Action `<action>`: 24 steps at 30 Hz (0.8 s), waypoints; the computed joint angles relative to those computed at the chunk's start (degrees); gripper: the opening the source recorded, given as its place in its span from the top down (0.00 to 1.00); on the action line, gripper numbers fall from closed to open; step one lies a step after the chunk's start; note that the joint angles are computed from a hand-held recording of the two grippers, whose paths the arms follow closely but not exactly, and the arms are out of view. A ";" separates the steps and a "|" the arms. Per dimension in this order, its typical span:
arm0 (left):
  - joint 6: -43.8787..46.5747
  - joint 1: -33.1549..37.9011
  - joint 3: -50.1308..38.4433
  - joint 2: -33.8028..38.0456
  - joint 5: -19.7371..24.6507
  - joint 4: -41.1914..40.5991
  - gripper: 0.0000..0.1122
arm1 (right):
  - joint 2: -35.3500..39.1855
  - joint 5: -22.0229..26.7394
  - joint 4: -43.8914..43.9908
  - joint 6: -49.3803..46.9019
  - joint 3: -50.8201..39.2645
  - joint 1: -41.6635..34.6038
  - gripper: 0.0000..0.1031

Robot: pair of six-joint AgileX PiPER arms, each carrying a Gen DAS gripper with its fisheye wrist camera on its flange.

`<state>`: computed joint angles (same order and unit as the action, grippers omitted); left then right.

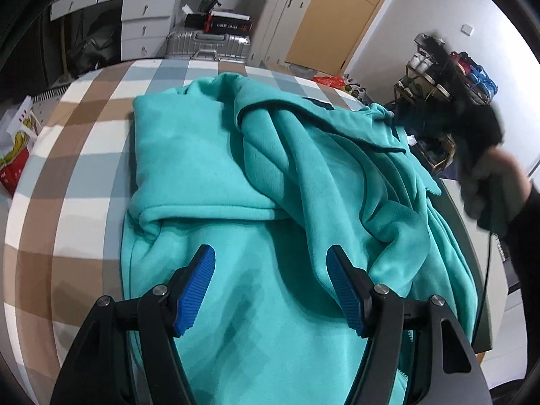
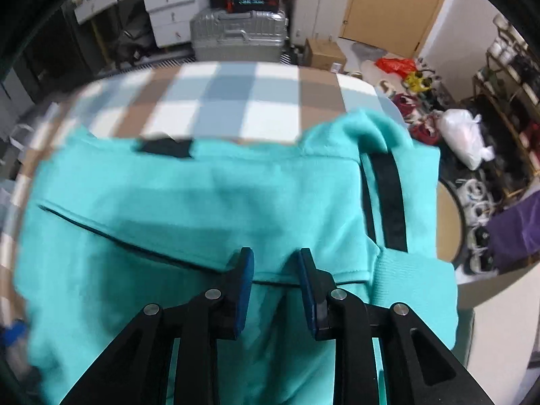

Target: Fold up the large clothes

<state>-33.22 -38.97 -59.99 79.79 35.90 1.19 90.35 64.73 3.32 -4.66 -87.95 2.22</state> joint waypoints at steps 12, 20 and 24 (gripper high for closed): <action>-0.58 2.15 0.60 -0.30 2.07 1.87 0.43 | 8.69 -4.45 -10.31 10.95 0.22 16.07 0.78; -0.82 4.09 2.41 -1.91 2.00 2.37 0.43 | 8.10 -1.14 -6.85 8.56 -10.85 19.00 0.79; -2.63 4.30 2.94 -2.16 2.19 4.68 0.43 | 12.58 -0.61 -3.11 8.29 -12.55 22.68 0.81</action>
